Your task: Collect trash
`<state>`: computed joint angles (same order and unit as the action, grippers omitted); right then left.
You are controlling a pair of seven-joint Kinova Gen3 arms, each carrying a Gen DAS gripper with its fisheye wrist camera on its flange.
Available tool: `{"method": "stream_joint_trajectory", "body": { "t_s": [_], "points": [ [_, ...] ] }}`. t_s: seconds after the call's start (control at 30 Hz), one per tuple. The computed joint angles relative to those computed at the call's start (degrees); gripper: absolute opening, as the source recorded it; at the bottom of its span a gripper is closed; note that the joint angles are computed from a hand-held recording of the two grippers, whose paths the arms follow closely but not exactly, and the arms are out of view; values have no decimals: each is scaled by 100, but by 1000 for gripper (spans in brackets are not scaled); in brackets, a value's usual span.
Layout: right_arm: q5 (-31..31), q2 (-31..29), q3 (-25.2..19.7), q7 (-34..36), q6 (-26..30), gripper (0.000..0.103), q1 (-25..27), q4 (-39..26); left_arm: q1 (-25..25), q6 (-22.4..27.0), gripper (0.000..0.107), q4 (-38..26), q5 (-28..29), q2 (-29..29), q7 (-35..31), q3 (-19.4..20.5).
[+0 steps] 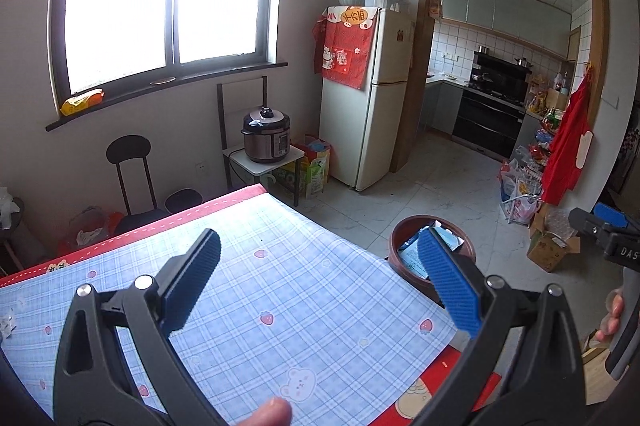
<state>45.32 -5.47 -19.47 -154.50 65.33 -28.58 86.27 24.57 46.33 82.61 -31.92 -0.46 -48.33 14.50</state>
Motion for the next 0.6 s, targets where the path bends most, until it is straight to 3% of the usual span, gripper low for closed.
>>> {"method": "stream_joint_trajectory", "body": {
  "t_s": [0.2,0.6],
  "points": [
    [343,150,-201,-261,363,98,-296,-174,-210,-119,97,242,208,-265,-149,-2],
    [894,392,-144,-479,1115,98,-912,-483,-518,-359,97,410,354,-456,-369,183]
  ]
}}
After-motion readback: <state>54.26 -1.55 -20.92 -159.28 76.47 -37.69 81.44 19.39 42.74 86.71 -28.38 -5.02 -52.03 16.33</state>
